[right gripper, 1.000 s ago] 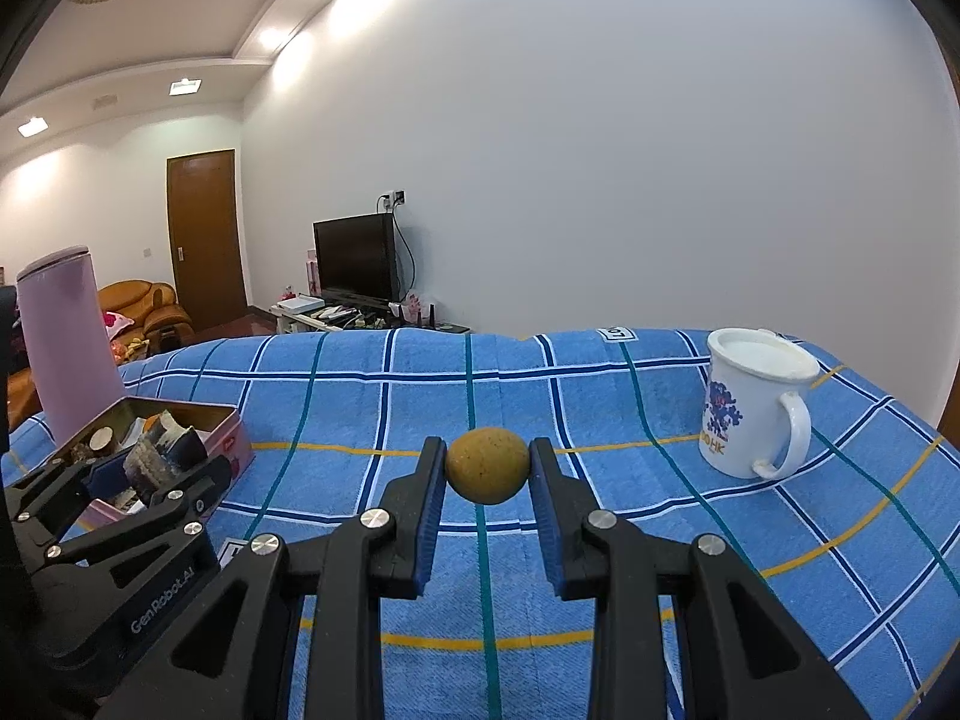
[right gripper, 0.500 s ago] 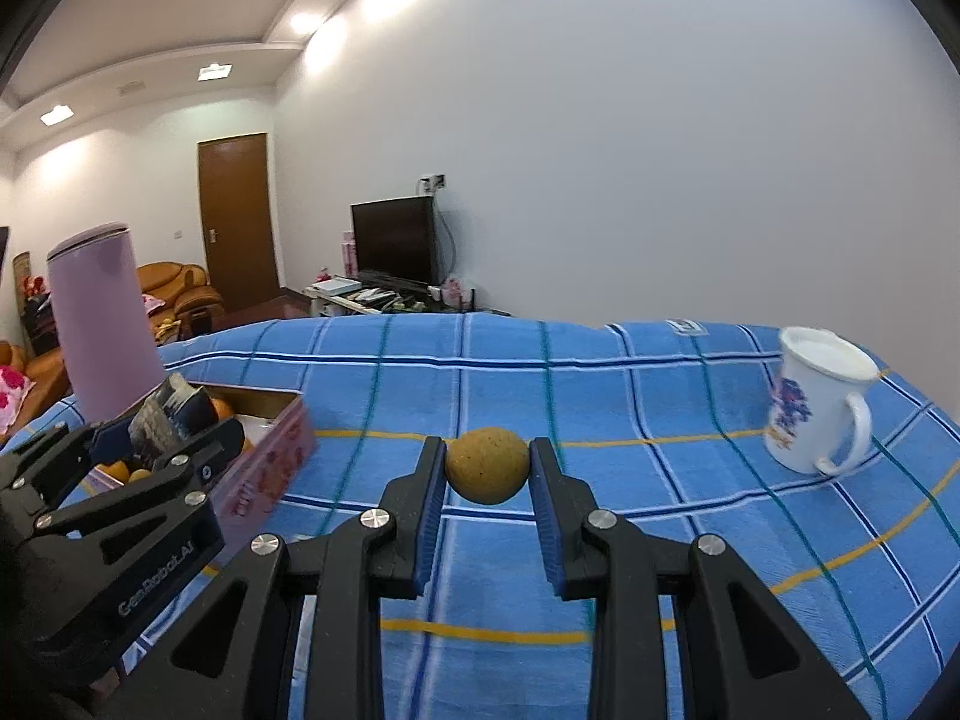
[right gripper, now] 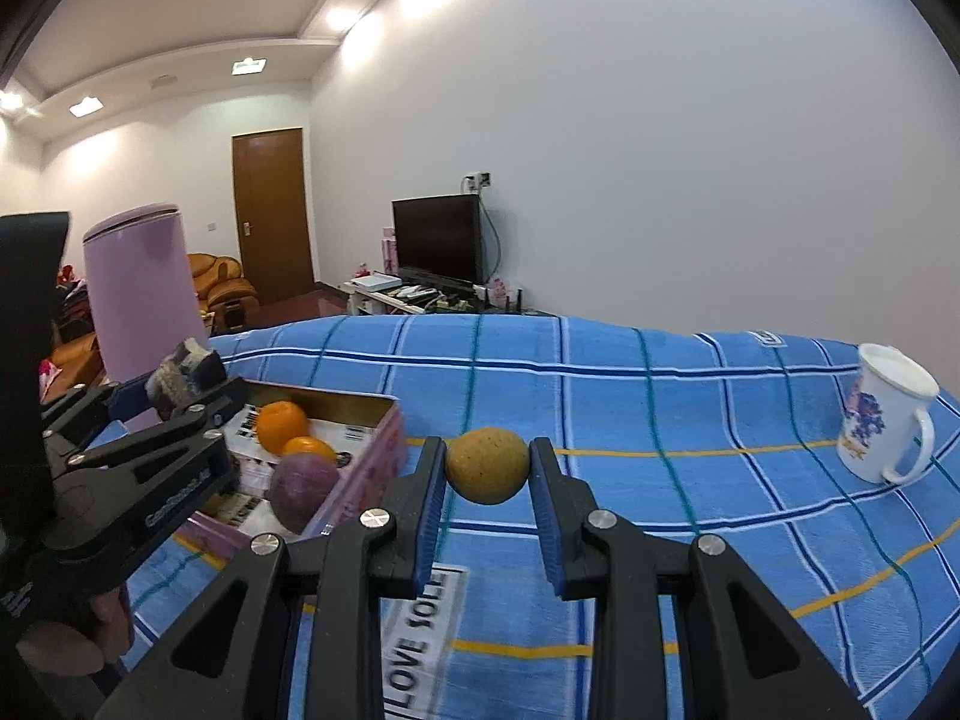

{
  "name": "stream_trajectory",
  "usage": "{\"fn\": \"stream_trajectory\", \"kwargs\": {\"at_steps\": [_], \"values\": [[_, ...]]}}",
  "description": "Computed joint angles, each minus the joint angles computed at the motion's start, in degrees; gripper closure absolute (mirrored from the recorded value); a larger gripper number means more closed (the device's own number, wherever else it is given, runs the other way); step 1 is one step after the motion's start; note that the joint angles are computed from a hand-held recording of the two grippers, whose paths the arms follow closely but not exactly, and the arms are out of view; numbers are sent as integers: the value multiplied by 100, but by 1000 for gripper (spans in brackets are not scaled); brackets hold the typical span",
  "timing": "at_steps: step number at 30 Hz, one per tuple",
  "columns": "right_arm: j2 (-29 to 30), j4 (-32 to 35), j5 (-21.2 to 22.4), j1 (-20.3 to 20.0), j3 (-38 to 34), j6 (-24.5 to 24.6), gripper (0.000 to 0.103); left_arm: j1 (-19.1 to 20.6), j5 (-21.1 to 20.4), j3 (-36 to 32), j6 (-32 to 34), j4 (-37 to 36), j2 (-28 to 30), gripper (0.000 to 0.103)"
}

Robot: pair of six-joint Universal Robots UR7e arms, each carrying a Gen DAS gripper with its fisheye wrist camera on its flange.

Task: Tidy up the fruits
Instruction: 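Carry the jar and brown fruit over the pink tin with both tools, then lower the held jar and brown fruit into the pink tin with both tools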

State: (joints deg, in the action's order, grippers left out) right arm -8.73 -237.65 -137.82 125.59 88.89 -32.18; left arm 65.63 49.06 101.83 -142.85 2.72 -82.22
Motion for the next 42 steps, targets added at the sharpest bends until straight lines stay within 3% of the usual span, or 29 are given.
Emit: {"fn": "stream_trajectory", "kwargs": {"at_steps": [9, 28, 42], "values": [[247, 591, 252, 105, -555, 117, 73, 187, 96, -96, 314, -210, -126, 51], [977, 1611, 719, 85, -2209, 521, 73, 631, -179, -726, 150, -207, 137, 51], [955, 1719, 539, -24, -2195, 542, 73, 672, -309, -913, 236, -147, 386, 51]]}}
